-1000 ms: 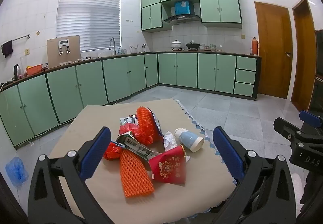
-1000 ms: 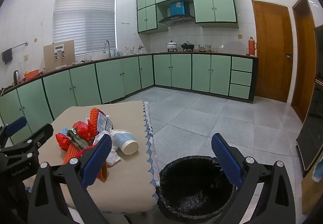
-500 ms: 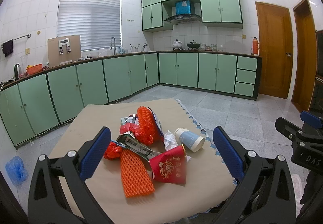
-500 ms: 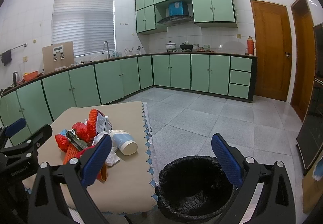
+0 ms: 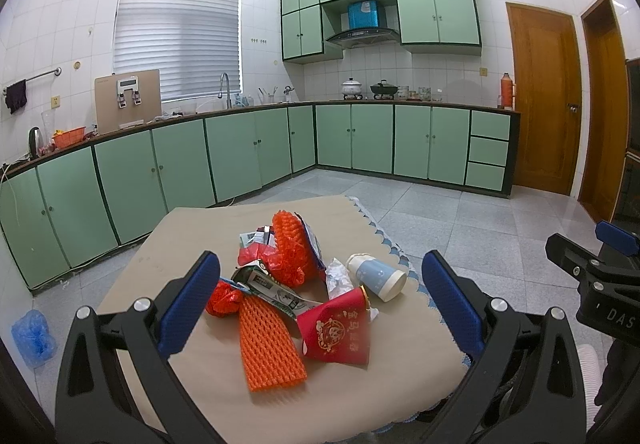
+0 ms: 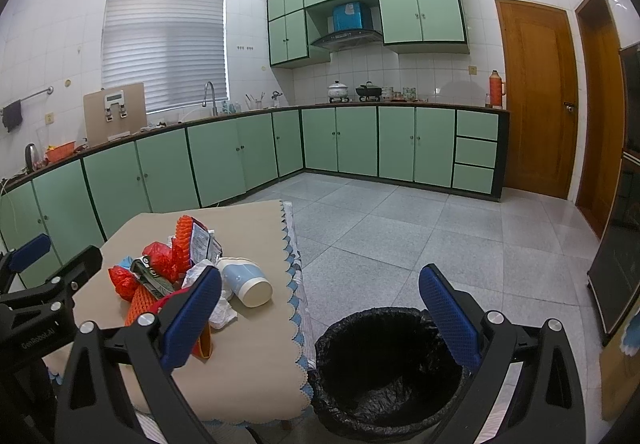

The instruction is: Collect trash

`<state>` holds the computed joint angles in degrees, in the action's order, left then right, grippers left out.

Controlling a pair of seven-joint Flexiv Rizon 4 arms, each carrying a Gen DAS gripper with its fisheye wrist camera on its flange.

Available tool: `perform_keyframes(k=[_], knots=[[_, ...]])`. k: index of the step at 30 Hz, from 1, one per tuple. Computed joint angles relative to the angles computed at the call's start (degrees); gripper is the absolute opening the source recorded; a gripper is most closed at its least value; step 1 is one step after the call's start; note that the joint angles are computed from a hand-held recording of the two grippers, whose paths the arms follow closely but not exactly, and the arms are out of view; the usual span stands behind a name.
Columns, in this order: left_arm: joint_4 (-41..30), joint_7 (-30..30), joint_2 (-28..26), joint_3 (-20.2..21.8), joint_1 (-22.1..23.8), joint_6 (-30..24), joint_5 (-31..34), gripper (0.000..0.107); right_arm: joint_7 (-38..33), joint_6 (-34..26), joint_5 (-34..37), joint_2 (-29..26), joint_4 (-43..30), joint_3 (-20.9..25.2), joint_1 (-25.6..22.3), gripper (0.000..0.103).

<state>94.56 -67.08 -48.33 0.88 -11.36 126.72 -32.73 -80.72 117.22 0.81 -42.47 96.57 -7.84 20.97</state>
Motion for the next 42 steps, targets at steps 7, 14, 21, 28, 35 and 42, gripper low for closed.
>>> perform_keyframes(k=[7,14,21,28,35,42], knots=[[0.08,-0.16,0.16,0.07,0.21,-0.20,0.29,0.098,0.08,0.01,-0.03,-0.01,0.01,0.15,-0.12,0.097],[0.03,-0.17,0.11,0.14,0.13,-0.23,0.22,0.098,0.19,0.01,-0.21,-0.07,-0.05,0.37,-0.35,0.097],[0.43,-0.58,0.45,-0.11,1.02,-0.38,1.23,0.098,0.27,0.09,0.03,-0.35,-0.12,0.16,-0.16,0.097],[0.56,-0.83,0.59,0.08,1.01,-0.57,1.44,0.098,0.35,0.06,-0.01,-0.34,-0.14,0.22,-0.22,0.097],[0.64,-0.96,0.69,0.13,1.07,-0.68,1.60,0.098,0.47,0.07,-0.14,-0.43,-0.14,0.32,-0.32,0.097],[-0.31,-1.02,-0.68,0.36,0.66,-0.35,1.15,0.098,0.58,0.02,-0.24,-0.46,-0.17,0.40,-0.42,0.097]])
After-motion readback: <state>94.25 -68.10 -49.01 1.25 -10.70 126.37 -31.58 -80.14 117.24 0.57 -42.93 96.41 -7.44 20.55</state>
